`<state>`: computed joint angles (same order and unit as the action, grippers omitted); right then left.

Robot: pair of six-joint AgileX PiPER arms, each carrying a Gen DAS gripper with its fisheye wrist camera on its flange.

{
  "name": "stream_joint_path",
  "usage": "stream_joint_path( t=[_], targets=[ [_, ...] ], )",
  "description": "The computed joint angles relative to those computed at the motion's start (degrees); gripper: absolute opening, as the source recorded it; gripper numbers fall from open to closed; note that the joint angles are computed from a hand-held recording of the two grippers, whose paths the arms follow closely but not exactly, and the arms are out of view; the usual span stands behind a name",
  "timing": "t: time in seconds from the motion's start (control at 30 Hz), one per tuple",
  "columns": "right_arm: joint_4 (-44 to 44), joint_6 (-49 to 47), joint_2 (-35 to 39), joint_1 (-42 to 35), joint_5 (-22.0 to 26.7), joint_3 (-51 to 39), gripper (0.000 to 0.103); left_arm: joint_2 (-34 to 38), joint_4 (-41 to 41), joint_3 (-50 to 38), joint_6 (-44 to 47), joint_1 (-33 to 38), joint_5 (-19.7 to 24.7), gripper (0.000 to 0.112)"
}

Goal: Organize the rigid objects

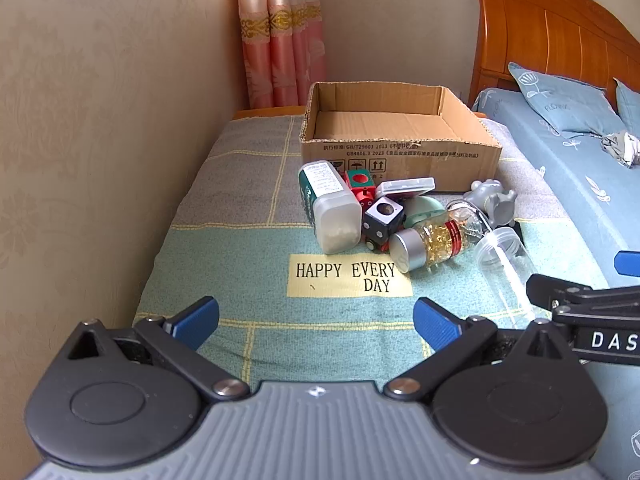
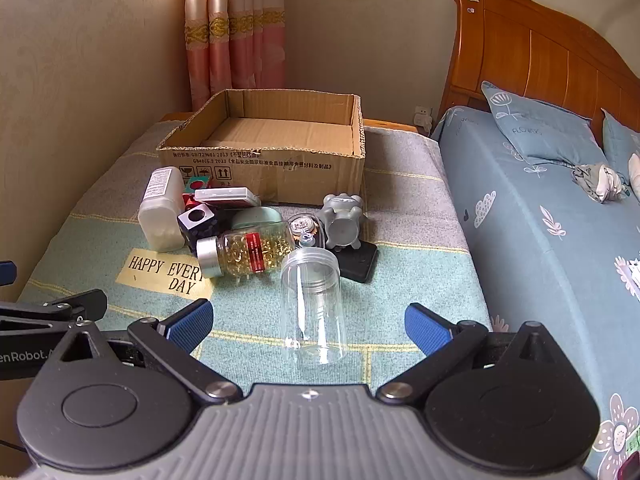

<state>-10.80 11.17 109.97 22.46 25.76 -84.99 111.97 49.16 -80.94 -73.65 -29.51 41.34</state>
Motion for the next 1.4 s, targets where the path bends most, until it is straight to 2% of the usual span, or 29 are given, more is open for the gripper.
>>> stream_joint_path(
  t=[0.93,1.4],
  targets=[
    [0.7,-1.1,-0.5,-0.2,-1.0,0.5,0.103,-0.6,0.1,0.4,-0.4,0.1,-0.2,0.102],
    [6.0,-7.8,-1.0,-1.1,-4.2,1.9,0.103,-0.3,0.7,0.6,-0.6,0.6,-1.5,0.102]
  ],
)
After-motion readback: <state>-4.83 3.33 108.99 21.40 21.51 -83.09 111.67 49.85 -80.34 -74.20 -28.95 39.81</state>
